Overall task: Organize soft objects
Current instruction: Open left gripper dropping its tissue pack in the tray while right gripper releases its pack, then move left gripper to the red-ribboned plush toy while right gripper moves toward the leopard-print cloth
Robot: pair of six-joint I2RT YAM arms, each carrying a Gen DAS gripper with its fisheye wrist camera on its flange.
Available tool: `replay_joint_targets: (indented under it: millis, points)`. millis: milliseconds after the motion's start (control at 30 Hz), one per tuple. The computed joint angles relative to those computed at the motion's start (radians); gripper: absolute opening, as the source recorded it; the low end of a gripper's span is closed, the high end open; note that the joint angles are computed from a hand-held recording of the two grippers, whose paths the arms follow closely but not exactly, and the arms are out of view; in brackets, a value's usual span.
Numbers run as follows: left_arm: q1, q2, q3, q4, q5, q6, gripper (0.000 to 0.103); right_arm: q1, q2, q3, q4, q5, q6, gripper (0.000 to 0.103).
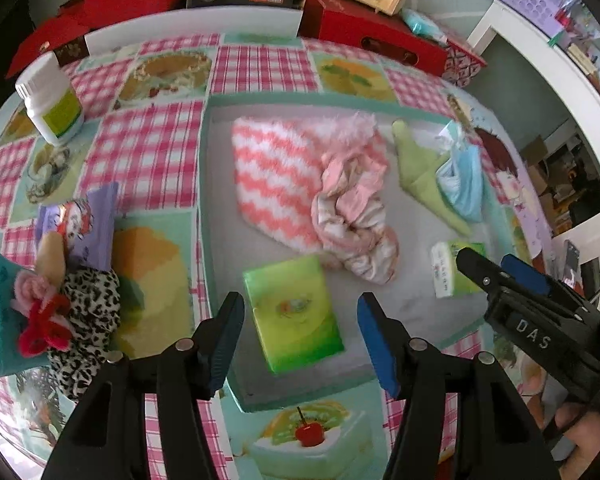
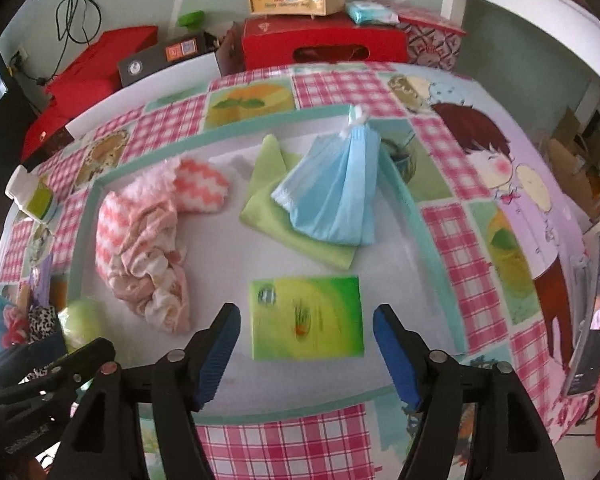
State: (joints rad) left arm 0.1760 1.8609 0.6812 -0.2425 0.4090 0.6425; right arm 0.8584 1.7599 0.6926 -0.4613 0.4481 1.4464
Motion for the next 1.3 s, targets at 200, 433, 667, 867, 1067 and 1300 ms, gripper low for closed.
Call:
replay_joint_targets:
  millis: [200, 433, 667, 867, 1067, 1300]
  points:
    - [0.038, -0.053, 0.01, -0.037, 0.05, 0.006, 0.069, 0.027, -0.023, 0.042, -0.075, 0.053, 0.013, 0.074]
    - [0.07, -0.01, 0.044, -0.005, 0.04, -0.036, 0.07, 0.029, -0.002, 0.068, -0.087, 0.053, 0.0, 0.074]
    - [0.09, 0.009, 0.007, 0.172, 0.006, -0.12, 0.096, 0.03, 0.031, 0.099, -0.118, 0.056, -0.02, 0.1]
    - [0.103, 0.042, 0.025, 0.201, -0.015, -0.155, 0.096, 0.022, 0.052, 0.107, -0.137, 0.048, -0.018, 0.103]
    - [0.099, 0.041, 0.021, 0.201, -0.017, -0.151, 0.096, 0.022, 0.065, 0.117, -0.139, 0.046, -0.025, 0.103]
    - [0.108, 0.032, 0.037, 0.16, -0.01, -0.14, 0.096, 0.048, 0.033, 0.13, -0.18, 0.105, 0.005, 0.103]
